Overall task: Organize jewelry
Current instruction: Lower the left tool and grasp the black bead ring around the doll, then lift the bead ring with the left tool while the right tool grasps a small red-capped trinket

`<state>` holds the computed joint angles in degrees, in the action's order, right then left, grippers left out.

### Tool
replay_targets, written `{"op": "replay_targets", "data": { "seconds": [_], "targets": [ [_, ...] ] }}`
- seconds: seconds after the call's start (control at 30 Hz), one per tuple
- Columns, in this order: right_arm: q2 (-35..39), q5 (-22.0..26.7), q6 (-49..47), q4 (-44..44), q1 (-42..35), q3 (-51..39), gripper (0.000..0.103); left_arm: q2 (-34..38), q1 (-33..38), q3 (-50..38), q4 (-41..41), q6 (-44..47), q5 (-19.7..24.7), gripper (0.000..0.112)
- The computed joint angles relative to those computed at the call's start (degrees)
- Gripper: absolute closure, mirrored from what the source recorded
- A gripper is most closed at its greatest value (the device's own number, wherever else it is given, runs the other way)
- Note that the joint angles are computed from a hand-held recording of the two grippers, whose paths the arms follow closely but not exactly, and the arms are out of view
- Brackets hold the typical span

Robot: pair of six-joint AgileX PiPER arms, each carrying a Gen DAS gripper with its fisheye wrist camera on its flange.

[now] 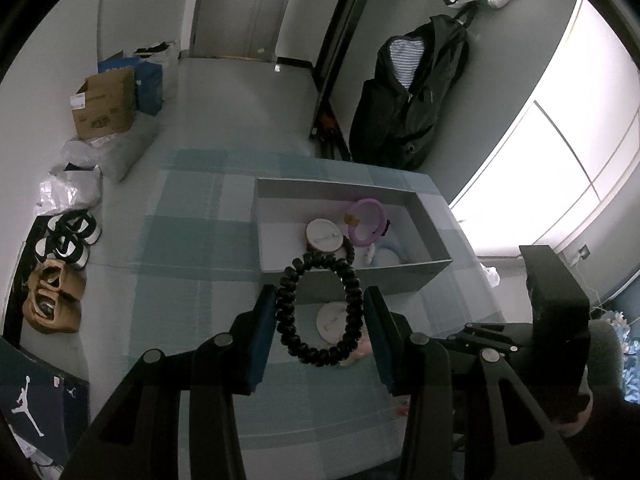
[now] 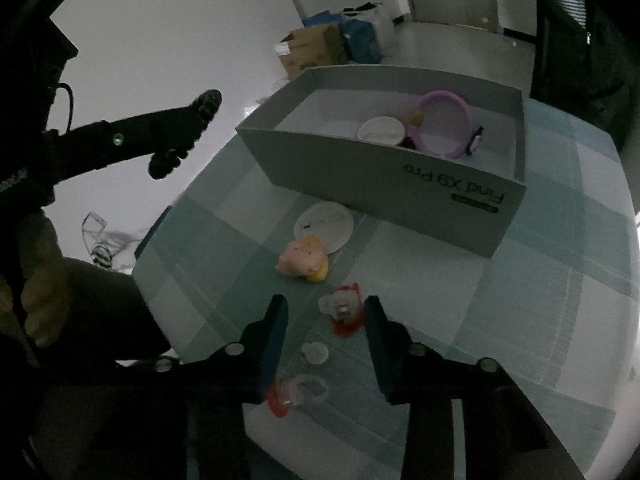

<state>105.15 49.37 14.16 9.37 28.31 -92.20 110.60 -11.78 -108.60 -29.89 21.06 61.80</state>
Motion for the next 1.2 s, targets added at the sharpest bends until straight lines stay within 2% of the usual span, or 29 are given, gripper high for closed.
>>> {"op": "replay_targets", "data": {
  "seconds": [0.1,0.13,0.27,0.73,1.2],
  "targets": [
    [0.56,0.41,1.0,-1.38,0.44,-0.75,0.075,-0.05,-0.05,0.02,-0.14,0.24,-0.09,0.074],
    [1.19,0.51,1.1,-1.43,0.47,-1.43,0.082,-0.1,-0.01,0.14,-0.14,0.38,-0.18,0.074],
    [1.59,1.1,1.84,-2.13,0.53,-2.27,0.085,-0.13,0.03,0.23,-0.29,0.4,-0.17,0.074],
    [-0.36,-2.37,2.62,-1.11,-0.34,-1.38,0.085,0.16,0.52,0.0,-1.43,-0.02,-0.89,0.074],
    [-4.75,-9.0,2.2,2.96,-4.62,-0.67,0.085,1.97,0.27,-2.32,-4.22,-0.42,-2.57,0.074]
  ]
}}
